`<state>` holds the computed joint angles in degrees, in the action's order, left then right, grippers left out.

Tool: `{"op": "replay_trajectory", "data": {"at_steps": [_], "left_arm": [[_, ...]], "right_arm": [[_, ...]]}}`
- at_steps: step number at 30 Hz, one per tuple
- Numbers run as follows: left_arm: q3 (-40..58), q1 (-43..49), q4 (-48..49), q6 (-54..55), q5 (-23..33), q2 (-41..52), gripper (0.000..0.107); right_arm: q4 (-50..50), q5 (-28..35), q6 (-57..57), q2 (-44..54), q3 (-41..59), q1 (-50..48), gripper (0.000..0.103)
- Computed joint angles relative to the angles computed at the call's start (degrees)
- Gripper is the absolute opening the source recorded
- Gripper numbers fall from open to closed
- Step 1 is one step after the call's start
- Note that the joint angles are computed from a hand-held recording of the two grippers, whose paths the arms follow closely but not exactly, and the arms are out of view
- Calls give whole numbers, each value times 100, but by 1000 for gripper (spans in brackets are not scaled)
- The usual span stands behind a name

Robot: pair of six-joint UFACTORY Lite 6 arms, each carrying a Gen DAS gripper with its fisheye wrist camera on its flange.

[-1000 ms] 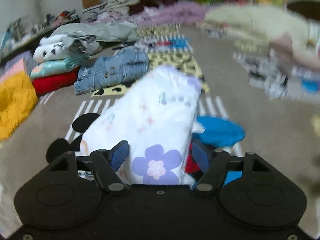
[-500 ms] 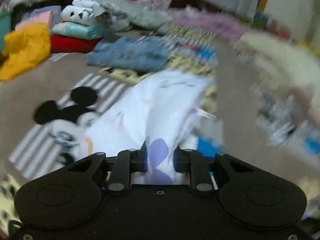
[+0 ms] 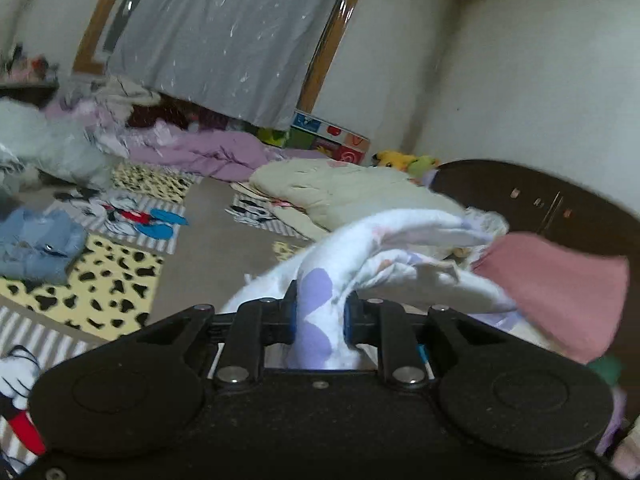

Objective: Fold clothes
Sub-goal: 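Lift the pajamas with the left tool and carry them onto the blanket, then grasp the lavender cuff with the right tool while the left tool holds the pajamas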

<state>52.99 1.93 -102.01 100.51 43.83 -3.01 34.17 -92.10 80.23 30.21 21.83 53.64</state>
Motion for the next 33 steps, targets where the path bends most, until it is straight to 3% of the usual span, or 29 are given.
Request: {"op": "replay_trajectory", "data": {"at_steps": [2, 4, 5, 6, 7, 8, 12, 17, 20, 25, 31, 33], "left_arm": [[-351, 123, -141, 43, -364, 203, 22], [-470, 176, 589, -827, -1413, 556, 25], [-575, 279, 934, -1119, -1755, 760, 30], [-787, 446, 1039, -1181, -1858, 749, 43], [-1064, 701, 904, -1014, -1721, 579, 49], [-1312, 1041, 697, -701, -1407, 464, 63], [-1675, 1539, 1041, -434, -1211, -76, 65], [-2050, 1248, 977, 583, -1449, -954, 65], [-2361, 829, 50, 2117, -1826, -1315, 65], [-2382, 61, -1103, 3924, -2374, -1411, 69], [-1945, -1093, -2673, 6041, -3168, -935, 72], [-1765, -1470, -3728, 7222, -3399, -704, 72]], "right_arm": [[223, -374, 580, 281, -93, 19, 103], [354, -623, 958, 503, -113, 29, 102], [362, -518, 852, 429, -128, 46, 103], [345, -199, 509, 192, -157, 79, 103], [346, 122, 145, -19, -157, 116, 103], [343, 392, -174, -179, -131, 146, 103], [187, 1606, -1384, -768, 81, 168, 103], [596, 2849, -2578, -1354, 324, 513, 103], [1105, 3283, -3098, -1670, 329, 863, 103], [1498, 3388, -3136, -1851, 120, 1302, 103], [1198, 3400, -3063, -1560, 330, 1278, 103], [854, 3370, -2960, -1409, 455, 1110, 103]]}}
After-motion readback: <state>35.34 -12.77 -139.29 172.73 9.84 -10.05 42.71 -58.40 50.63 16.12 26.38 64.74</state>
